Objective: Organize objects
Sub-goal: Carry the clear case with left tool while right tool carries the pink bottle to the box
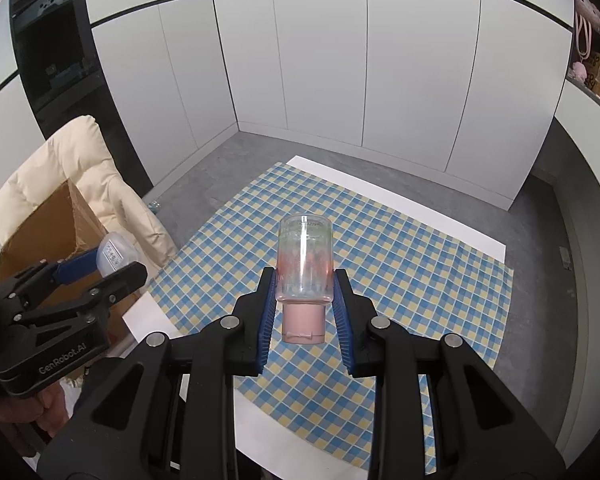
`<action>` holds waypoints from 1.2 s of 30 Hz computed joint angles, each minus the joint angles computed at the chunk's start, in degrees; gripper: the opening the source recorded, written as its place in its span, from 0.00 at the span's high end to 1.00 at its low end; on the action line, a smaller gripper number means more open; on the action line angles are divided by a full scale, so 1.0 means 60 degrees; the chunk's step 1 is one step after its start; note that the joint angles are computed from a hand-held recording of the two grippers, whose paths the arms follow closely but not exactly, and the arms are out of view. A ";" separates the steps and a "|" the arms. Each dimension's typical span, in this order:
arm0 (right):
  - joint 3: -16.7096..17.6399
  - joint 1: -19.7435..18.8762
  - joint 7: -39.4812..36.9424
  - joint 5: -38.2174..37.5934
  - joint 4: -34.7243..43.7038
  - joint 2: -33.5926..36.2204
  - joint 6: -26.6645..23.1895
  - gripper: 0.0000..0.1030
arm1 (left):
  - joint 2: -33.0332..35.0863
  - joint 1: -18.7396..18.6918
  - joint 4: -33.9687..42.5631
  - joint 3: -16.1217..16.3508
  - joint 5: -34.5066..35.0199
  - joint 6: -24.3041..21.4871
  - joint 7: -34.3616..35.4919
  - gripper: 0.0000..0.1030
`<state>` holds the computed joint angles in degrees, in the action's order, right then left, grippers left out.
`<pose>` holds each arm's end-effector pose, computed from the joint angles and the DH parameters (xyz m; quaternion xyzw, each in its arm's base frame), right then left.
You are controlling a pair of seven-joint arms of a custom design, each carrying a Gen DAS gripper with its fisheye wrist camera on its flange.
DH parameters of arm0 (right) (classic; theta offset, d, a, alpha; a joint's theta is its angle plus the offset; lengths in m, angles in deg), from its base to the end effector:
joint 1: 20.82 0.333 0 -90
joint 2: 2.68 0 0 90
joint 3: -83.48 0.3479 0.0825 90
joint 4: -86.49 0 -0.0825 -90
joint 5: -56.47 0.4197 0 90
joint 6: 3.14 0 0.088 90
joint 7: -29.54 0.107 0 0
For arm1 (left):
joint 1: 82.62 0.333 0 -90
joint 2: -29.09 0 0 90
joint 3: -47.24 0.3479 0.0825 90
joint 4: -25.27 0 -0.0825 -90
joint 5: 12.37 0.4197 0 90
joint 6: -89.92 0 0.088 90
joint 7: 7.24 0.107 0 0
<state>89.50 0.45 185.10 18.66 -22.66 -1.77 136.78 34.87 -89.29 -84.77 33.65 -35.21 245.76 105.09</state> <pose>0.5696 0.2923 0.5645 -0.5659 0.7418 -0.2585 0.2504 0.6309 -0.2118 0.5358 -0.5034 0.7824 -0.3398 0.1378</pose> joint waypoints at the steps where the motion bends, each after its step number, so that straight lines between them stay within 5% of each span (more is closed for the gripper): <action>1: -0.0009 -0.0004 0.0146 -0.0043 -0.0005 -0.0017 -0.0052 0.72 | 0.0003 -0.0003 0.0000 -0.0001 0.0015 -0.0013 -0.0017 0.44; 36: 0.0022 0.0051 -0.0117 -0.0073 0.0084 0.0029 -0.0165 0.72 | -0.0108 0.0051 -0.0040 0.0098 -0.0031 -0.0001 -0.0134 0.44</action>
<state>89.63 0.76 184.40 18.22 -22.16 -1.60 135.79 34.22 -88.98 -85.01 34.24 -35.39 245.76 104.28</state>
